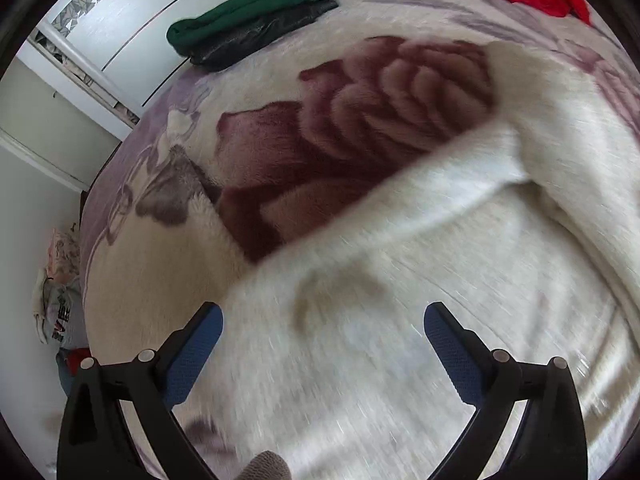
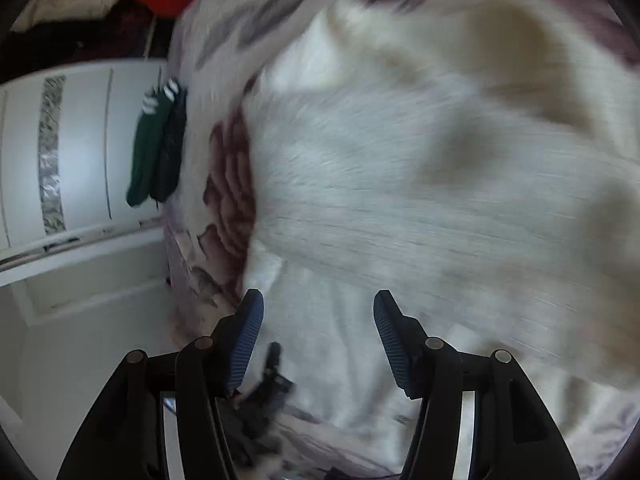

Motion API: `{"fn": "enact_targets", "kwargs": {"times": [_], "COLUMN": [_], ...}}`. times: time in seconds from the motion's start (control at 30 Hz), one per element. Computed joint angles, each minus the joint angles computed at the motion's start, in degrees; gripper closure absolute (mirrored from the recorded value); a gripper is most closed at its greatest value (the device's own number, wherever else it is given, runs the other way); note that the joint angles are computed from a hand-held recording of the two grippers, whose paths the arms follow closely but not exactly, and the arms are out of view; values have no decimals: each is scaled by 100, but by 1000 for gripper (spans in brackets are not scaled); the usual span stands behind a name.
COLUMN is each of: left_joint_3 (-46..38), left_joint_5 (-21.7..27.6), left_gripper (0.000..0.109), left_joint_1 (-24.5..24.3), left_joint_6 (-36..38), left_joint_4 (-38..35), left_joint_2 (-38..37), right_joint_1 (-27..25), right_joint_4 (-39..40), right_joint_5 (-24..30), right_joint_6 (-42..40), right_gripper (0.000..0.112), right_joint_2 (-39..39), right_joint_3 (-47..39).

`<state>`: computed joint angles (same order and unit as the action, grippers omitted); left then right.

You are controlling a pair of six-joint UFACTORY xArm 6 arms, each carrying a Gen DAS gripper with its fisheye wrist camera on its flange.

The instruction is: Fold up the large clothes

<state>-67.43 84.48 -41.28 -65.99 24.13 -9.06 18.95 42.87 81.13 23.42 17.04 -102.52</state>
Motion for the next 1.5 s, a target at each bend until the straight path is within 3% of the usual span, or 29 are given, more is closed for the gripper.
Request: {"fn": "enact_targets", "kwargs": {"times": [0.07, 0.13, 0.2, 0.3, 0.37, 0.47, 0.53, 0.63, 0.77, 0.87, 0.97, 1.03, 1.13, 1.23, 1.37, 1.43, 1.47, 1.5], "left_joint_3": [259, 659, 1052, 1262, 1320, 1275, 1155, 1056, 758, 262, -296, -658, -1625, -2746, -3777, -4172, -4342, -4525], "left_joint_5": [-177, -480, -932, -1170, -1228, -1049, -854, -409, 260, 648, 685, 558, 465, 712, 1124, 1332, 1430, 1564], "left_gripper": [6, 6, 6, 6, 6, 6, 6, 6, 6, 6, 6, 6, 6, 6, 6, 6, 6, 6], "left_joint_1": [278, 610, 880, 978, 997, 950, 852, 422, -288, -971, -1557, -1915, -2469, -2840, -2974, -2989, -2987, -2986], "left_joint_6": [69, 130, 194, 275, 301, 299, 293, 137, -36, -245, -390, -436, -277, -37, -37, -84, -72, -52], "left_joint_4": [-101, -319, -658, -714, -761, -748, -552, -289, -406, -750, -1156, -1378, -1737, -1791, -1712, -1638, -1615, -1561], "left_joint_2": [-155, -436, -761, -928, -983, -1104, -1166, -1488, -1607, -1288, -691, -253, 828, 1883, 2767, 3075, 3196, 3315], "right_joint_1": [469, 788, 1019, 1273, 1391, 1343, 1249, 1065, 518, -396, -1427, -2424, -3670, -4119, -3850, -3424, -3262, -3096], "right_joint_4": [207, -55, -167, -347, -675, -539, -156, 272, 48, -782, -1306, -1289, -1418, -1501, -452, -167, -124, -16], "right_joint_5": [56, 50, -440, -763, -574, -429, -347, -445, -146, 536, 1096, 1450, 1612, 1282, 844, 607, 451, 197], "right_joint_6": [258, 728, 1201, 1828, 2089, 1827, 1391, 612, 87, -240, -456, -745, -1414, -1946, -2512, -2604, -2655, -2797], "right_gripper": [53, 52, 52, 51, 51, 51, 51, 50, 49, 48, 48, 48, 48, 48, 48, 48, 52, 65], "right_joint_2": [1139, 1733, 2017, 2543, 3016, 3088, 2698, 1227, -1080, -2785, -3839, -4327, -4444, -4095, -3362, -2992, -2876, -2824], "right_joint_3": [-1009, -1573, -1759, -2500, -3206, -3236, -2756, -957, 1380, 2765, 3567, 3980, 4203, 4219, 4133, 4038, 4005, 4041]}}
